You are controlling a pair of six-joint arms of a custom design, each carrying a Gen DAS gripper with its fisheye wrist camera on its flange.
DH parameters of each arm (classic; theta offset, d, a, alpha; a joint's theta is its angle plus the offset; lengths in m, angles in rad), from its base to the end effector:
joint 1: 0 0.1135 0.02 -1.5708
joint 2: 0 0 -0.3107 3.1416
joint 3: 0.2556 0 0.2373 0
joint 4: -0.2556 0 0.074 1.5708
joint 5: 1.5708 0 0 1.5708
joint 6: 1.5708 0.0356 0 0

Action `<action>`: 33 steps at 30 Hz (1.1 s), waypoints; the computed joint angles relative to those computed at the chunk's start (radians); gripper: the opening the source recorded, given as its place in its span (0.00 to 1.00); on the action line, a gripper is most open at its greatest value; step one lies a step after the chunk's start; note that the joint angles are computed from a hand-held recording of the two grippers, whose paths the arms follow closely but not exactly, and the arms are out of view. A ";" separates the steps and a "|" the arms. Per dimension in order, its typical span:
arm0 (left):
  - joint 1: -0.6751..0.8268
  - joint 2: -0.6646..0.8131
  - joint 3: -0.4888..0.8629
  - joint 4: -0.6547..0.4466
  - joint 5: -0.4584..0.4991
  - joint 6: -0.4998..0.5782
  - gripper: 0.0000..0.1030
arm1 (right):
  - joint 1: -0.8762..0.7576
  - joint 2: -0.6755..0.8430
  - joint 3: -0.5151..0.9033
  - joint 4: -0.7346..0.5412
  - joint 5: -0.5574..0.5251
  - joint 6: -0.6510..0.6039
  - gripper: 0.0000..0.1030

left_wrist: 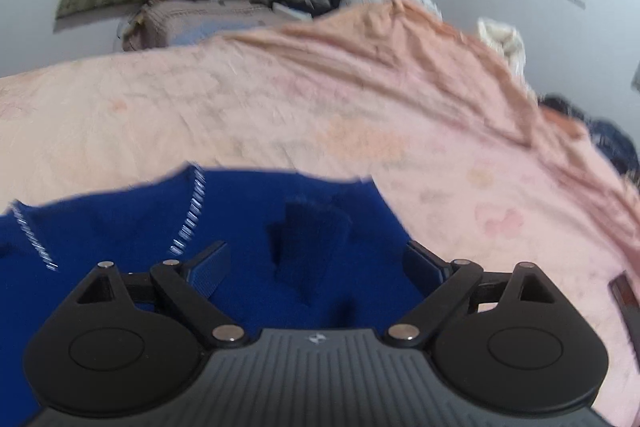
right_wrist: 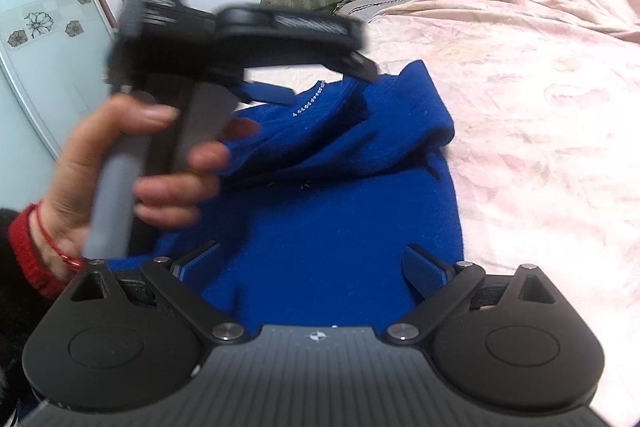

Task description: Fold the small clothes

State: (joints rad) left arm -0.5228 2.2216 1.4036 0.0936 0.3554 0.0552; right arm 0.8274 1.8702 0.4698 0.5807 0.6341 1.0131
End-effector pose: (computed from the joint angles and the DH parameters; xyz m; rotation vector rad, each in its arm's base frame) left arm 0.4178 -0.2551 0.1630 0.8404 2.1685 -0.6469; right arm 0.2049 0.1917 0.1192 0.4860 2.1579 0.2523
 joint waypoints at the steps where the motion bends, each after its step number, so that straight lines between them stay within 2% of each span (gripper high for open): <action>1: 0.015 -0.022 -0.025 0.027 -0.005 -0.006 0.91 | -0.011 -0.004 0.006 -0.002 -0.005 -0.020 0.95; 5: 0.102 -0.086 -0.114 0.111 -0.068 0.028 0.91 | -0.079 -0.026 0.052 0.006 -0.047 -0.167 0.96; 9: 0.195 -0.109 -0.185 0.167 -0.144 0.076 0.91 | -0.200 0.026 0.190 0.024 -0.168 -0.356 0.96; 12: 0.251 -0.100 -0.209 0.190 -0.190 0.113 0.91 | -0.286 0.111 0.322 0.028 -0.292 -0.419 0.96; 14: 0.281 -0.085 -0.208 0.190 -0.202 0.126 0.91 | -0.350 0.176 0.392 0.047 -0.396 -0.404 0.96; 16: 0.303 -0.068 -0.197 0.174 -0.200 0.131 0.91 | -0.391 0.221 0.463 -0.023 -0.409 -0.336 0.93; 17: 0.310 -0.058 -0.190 0.166 -0.201 0.135 0.91 | -0.393 0.224 0.493 -0.101 -0.381 -0.289 0.91; 18: 0.317 -0.050 -0.186 0.158 -0.204 0.141 0.91 | -0.390 0.220 0.509 -0.173 -0.329 -0.240 0.84; 19: 0.323 -0.044 -0.186 0.158 -0.206 0.148 0.91 | -0.378 0.200 0.480 -0.182 -0.253 -0.194 0.83; 20: 0.322 -0.043 -0.199 0.174 -0.207 0.151 0.91 | -0.359 0.172 0.417 -0.122 -0.185 -0.168 0.84; 21: 0.325 -0.044 -0.210 0.191 -0.202 0.155 0.91 | -0.349 0.141 0.336 -0.025 -0.129 -0.156 0.89; 22: 0.325 -0.046 -0.221 0.206 -0.200 0.157 0.91 | -0.348 0.111 0.266 0.056 -0.096 -0.148 0.91; 23: 0.319 -0.045 -0.225 0.217 -0.204 0.154 0.91 | -0.355 0.088 0.235 0.070 -0.095 -0.133 0.90; 25: 0.306 -0.045 -0.230 0.227 -0.204 0.145 0.91 | -0.390 0.059 0.210 0.059 -0.173 -0.106 0.88; 28: 0.288 -0.050 -0.249 0.241 -0.206 0.148 0.91 | -0.437 0.092 0.188 0.150 -0.314 -0.066 0.87; 32: 0.278 -0.047 -0.263 0.253 -0.232 0.161 0.91 | -0.448 0.181 0.266 0.105 -0.287 0.001 0.78; 33: 0.280 -0.047 -0.262 0.250 -0.232 0.162 0.91 | -0.452 0.207 0.262 0.137 -0.281 0.006 0.70</action>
State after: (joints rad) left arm -0.2424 2.1745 1.1411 0.3434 0.1237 0.2172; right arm 0.3756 2.0777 0.7314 0.7173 0.3530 1.0193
